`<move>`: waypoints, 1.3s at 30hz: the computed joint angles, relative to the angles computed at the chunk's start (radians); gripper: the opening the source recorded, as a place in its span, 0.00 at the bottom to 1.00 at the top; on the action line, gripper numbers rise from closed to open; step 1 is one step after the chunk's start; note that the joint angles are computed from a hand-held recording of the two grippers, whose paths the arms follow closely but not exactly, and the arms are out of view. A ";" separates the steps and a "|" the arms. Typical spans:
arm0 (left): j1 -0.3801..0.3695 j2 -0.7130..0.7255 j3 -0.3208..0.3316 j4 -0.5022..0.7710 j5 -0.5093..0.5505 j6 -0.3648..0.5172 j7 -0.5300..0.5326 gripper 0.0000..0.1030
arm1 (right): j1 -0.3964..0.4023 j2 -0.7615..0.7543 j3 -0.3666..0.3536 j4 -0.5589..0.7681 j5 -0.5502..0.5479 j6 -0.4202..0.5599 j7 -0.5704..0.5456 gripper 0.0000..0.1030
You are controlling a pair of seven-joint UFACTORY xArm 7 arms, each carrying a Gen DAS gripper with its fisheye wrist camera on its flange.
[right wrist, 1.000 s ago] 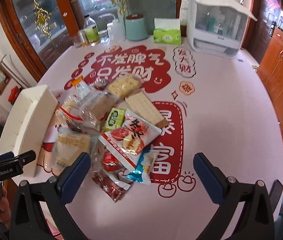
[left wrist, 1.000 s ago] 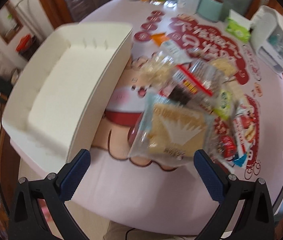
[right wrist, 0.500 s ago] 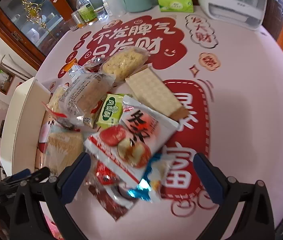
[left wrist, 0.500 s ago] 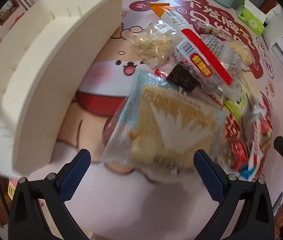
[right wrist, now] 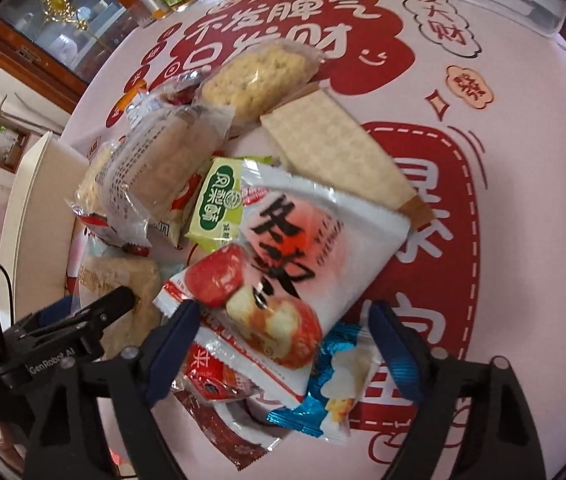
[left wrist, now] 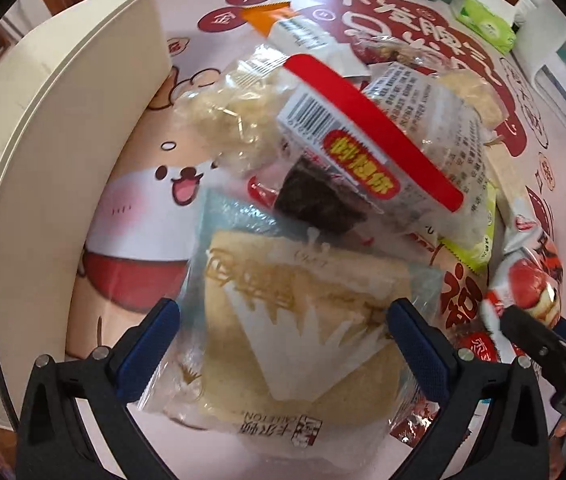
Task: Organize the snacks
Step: 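Grasp the bagged bread loaf with the left gripper while the right gripper grasps a white snack bag, then carry the bread loaf into the white tray and open the left gripper while the right drops its bag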
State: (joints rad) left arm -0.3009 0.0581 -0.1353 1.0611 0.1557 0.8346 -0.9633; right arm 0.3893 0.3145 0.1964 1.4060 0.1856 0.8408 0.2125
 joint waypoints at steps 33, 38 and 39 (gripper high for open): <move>-0.066 -0.065 -0.039 -0.219 -0.766 -0.422 0.168 0.87 | 0.027 -0.085 0.003 -0.113 -0.064 -0.096 -0.104 0.27; -0.058 0.046 -0.058 -0.130 -0.746 -0.488 0.143 0.22 | 0.027 -0.110 0.000 -0.141 -0.090 -0.103 -0.091 0.27; -0.054 0.044 -0.067 -0.139 -0.769 -0.506 0.159 0.18 | 0.029 -0.116 -0.002 -0.148 -0.100 -0.105 -0.082 0.27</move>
State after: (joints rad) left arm -0.3545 0.1019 -0.2027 0.9223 -0.6131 0.3288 -0.8043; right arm 0.4178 0.1984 0.1944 1.2583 0.0859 0.7361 0.1302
